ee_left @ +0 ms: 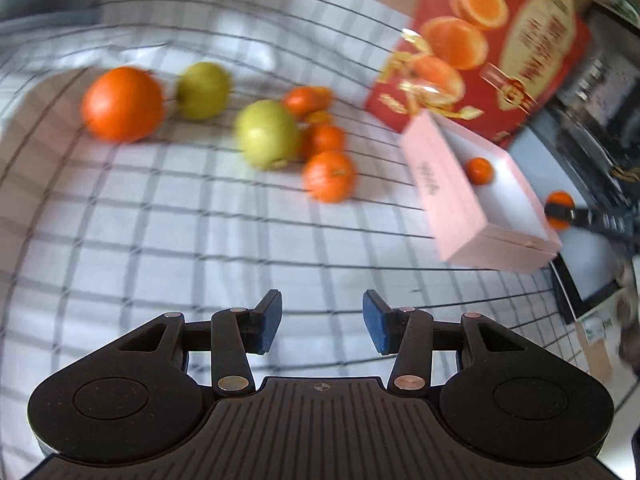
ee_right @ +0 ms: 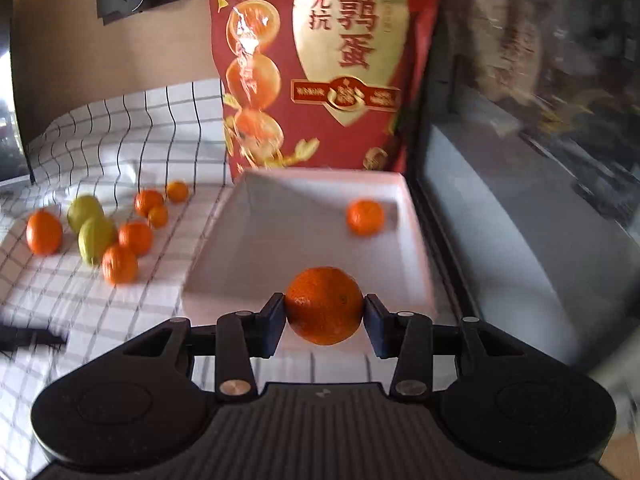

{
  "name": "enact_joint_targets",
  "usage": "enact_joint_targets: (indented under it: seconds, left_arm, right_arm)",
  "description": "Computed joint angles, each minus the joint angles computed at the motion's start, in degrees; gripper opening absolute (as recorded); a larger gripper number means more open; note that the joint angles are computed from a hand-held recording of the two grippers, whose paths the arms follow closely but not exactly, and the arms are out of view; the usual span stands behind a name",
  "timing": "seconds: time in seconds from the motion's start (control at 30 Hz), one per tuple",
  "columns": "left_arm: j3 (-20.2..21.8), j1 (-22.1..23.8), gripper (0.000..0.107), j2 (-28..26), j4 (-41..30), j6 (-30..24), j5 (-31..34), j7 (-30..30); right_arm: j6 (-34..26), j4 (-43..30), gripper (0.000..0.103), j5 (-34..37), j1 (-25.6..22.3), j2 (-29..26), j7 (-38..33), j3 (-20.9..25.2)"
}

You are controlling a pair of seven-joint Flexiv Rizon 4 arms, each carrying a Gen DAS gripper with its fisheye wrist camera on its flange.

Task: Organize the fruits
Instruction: 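Open the right gripper to drop its tangerine into the pink box while the left gripper withdraws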

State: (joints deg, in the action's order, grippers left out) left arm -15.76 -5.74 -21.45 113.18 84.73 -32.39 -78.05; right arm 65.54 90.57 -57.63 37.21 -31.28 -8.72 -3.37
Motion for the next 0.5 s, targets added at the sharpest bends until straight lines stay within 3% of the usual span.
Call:
enact_joint_targets:
  seconds: [0.1, 0.2, 0.27, 0.37, 0.5]
  left_arm:
    - [4.1, -1.62, 0.05, 1.76, 1.85, 0.26, 1.85, -3.76]
    - [11.78, -5.55, 0.05, 2.71, 1.76, -1.43, 8.55, -11.31]
    - [15.2, -6.99, 0.05, 2.88, 1.5, -2.33, 12.9, -15.89]
    - [16.11, -6.23, 0.05, 3.25, 1.91, -2.98, 16.22, -19.19]
    - [15.52, -4.99, 0.05, 3.11, 1.38, -3.69, 18.54, -20.84]
  right_arm:
    - [-1.04, -7.46, 0.043, 4.16, -0.73, -4.74, -4.46, 0.27]
    - [-6.81, -14.62, 0.059, 9.02, 0.15, -8.76, -9.06, 0.15]
    - [-6.0, -15.68, 0.061, 9.84, 0.87, -9.69, -8.75, -0.87]
    - [-0.73, -14.59, 0.065, 11.09, 1.15, -10.19, -9.62, -0.75]
    - [1.28, -11.22, 0.065, 9.56, 4.13, -9.19, -10.98, -2.11]
